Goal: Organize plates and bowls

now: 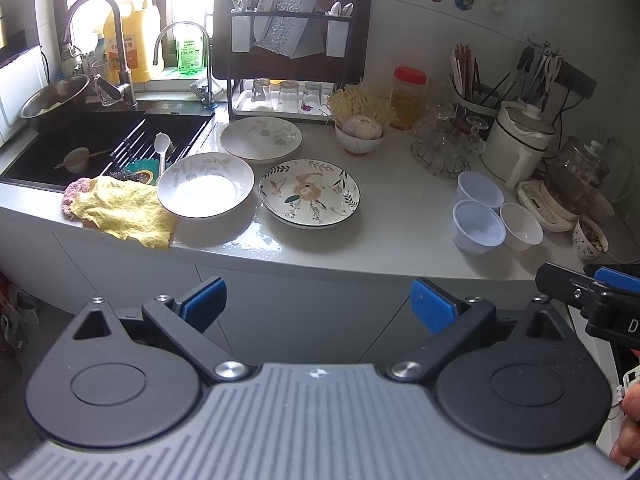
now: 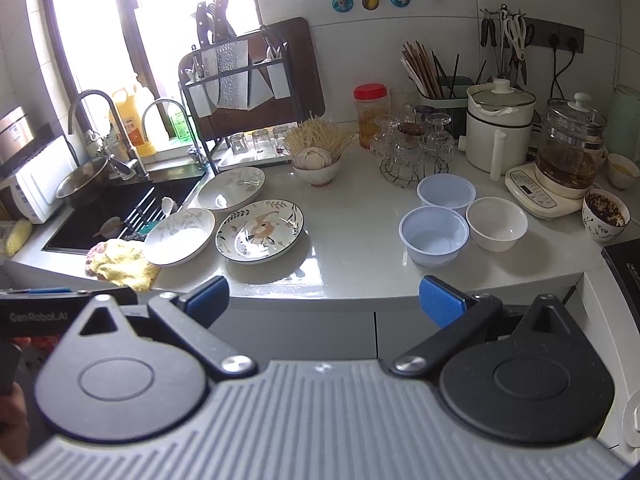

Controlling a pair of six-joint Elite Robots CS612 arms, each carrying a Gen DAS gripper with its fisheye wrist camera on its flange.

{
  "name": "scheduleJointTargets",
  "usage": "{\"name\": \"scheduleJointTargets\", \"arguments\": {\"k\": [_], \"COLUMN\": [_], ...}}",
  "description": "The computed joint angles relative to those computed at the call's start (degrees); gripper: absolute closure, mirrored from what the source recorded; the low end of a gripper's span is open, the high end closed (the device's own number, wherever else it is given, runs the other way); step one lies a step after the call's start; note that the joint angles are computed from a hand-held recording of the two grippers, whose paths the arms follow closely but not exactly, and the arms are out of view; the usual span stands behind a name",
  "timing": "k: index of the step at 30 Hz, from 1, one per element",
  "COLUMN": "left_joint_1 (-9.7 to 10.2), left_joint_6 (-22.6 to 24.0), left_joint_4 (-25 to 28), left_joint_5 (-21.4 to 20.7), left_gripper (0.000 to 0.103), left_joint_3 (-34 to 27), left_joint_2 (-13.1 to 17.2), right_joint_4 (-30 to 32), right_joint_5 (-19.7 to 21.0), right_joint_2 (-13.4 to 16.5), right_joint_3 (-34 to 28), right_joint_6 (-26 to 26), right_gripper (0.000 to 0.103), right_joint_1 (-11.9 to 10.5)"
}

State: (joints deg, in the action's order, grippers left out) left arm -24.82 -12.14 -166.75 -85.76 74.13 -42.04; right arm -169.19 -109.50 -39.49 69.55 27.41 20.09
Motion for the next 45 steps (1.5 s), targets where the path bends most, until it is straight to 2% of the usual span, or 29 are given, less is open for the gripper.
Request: {"name": "scheduleJointTargets", "arguments": {"k": [7,12,18,27,45], "left_joint_1": [-0.27,-0.24,0.06,0.04,-0.80], "left_joint_6": [-0.34,-0.73,-0.57,-0.03,0.18], "left_joint_4": [0.99,-0.16,-0.60,-2.03,-4.50], "left_joint_5": [0.58,1.54,0.13,0.52,0.60], "left_gripper": [0.003,0.003,0.003,0.003,0.003], "left_joint_3": [-0.05,0.16,0.02,1.02,2.78], "left_joint_2": [-0.26,-0.46,-0.26,-0.75,-0.86], "right_joint_4": [-0.75,-1.43,-2.15,-2.23,-5.22], "right_joint_5": [0.34,1.00,0.13,0.10,1.53], "right_joint_2": [-0.30,-0.31,-0.41,-0.52,-0.25], "right_joint_3": [0.55,0.58,0.99,1.28,2.29], "right_joint_6": [-0.32,-1.07,-0.98,-0.20,-1.98], "right_gripper": [0.000,0.000,0.000,0.000,0.000], "right_joint_1": [-0.20,-0.23,0.12,0.44,-0.33]}}
